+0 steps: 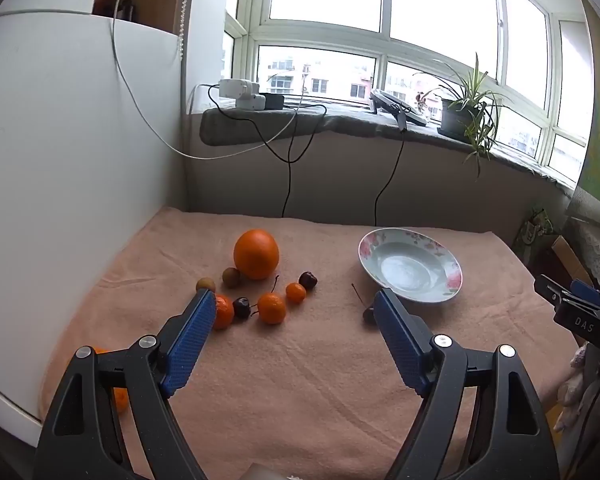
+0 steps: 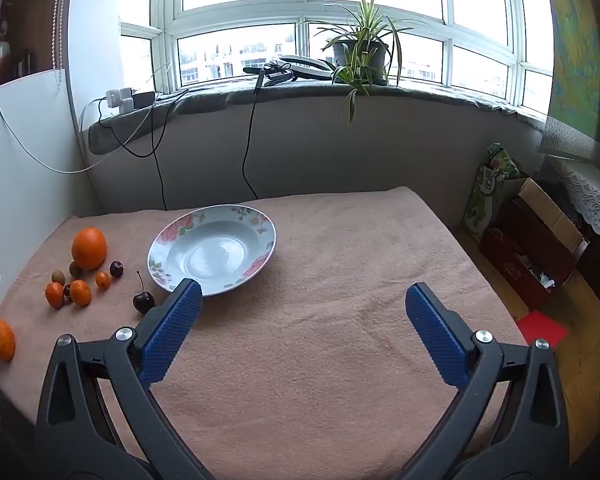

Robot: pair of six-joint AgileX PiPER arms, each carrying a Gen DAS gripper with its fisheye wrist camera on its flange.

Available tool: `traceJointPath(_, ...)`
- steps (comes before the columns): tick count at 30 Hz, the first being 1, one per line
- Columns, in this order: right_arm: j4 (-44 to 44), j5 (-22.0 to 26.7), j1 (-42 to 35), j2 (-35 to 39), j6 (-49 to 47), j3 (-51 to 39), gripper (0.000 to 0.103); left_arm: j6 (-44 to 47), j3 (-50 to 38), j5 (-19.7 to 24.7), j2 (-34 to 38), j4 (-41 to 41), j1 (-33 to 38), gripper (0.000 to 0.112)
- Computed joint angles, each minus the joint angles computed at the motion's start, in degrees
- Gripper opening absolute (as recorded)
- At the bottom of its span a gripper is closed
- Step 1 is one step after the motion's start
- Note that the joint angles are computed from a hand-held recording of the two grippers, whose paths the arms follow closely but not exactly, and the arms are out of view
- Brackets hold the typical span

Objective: Organize fruits

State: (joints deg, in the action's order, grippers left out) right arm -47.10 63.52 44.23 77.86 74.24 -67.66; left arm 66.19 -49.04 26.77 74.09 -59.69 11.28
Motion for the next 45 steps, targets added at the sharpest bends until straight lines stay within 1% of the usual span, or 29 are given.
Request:
traceJointPath(15, -0.08, 0.28, 0.14, -0.1, -0.09, -0.46, 0.103, 0.0, -0.03, -0.25, -0.09, -0.18, -0.35, 0.081)
traceJointPath(37, 0.0, 0.37, 0.24, -0.06, 0.21, -0.46, 0.103, 1.08, -0.19, 0.7, 0.2, -0.94, 0.33, 0.081)
traceJointPath(45, 0.42, 0.27, 0.04, -0.04, -0.02, -0.5, 0.103, 0.66, 0.17, 0.22, -0.13, -0.56, -0.19, 0.081)
